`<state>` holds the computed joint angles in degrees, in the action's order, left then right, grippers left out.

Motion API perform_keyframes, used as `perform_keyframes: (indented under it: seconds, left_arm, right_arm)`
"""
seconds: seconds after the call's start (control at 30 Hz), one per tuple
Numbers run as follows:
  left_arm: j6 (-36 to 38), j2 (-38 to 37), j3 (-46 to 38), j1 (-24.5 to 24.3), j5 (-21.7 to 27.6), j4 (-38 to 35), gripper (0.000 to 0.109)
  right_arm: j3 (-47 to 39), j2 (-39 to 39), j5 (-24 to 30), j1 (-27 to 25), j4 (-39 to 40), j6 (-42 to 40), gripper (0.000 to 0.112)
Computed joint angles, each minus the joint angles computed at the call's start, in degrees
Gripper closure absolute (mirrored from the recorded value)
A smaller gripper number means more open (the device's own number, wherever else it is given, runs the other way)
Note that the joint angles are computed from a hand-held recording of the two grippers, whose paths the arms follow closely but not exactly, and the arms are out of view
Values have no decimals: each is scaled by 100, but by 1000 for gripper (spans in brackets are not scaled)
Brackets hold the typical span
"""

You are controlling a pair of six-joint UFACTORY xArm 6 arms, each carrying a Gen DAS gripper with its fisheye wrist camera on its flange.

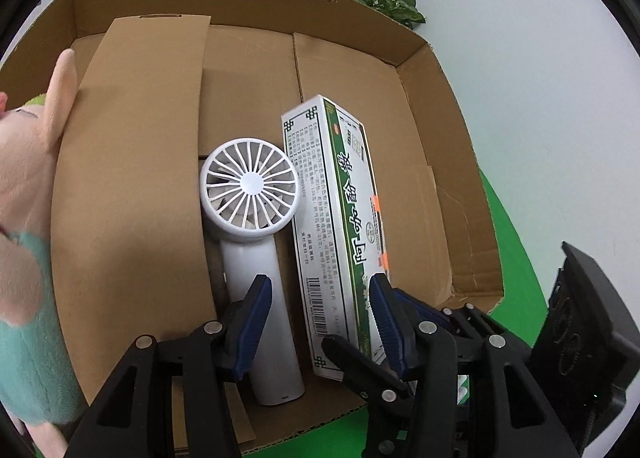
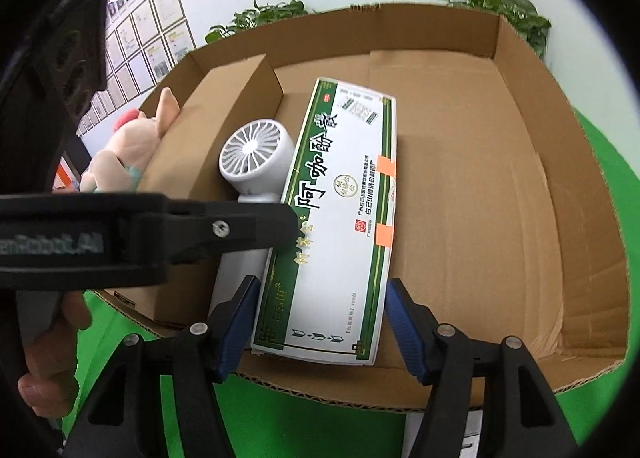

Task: Organize objects
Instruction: 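Lower the medicine box into the tray beside the fan and release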

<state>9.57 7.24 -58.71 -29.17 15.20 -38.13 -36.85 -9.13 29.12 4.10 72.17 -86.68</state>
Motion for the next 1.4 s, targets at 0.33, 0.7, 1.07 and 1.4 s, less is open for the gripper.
perform_keyframes:
  seconds: [0.33, 0.7, 1.07, 1.4]
  left_arm:
    - [-215, -38, 78, -57, -192, 243, 59]
    - [-610, -109, 195, -101, -374, 831, 59]
    - [337, -66, 130, -203, -100, -334, 62]
    - [-214, -147, 283, -364, -65, 305, 62]
  right_arm:
    - [-40, 42, 261, -156, -313, 66, 42]
    - [6, -112, 418, -348, 174, -528, 42]
    - [-282, 286, 538, -282, -214, -256, 69]
    - [-278, 223, 682, -322, -766, 14, 56]
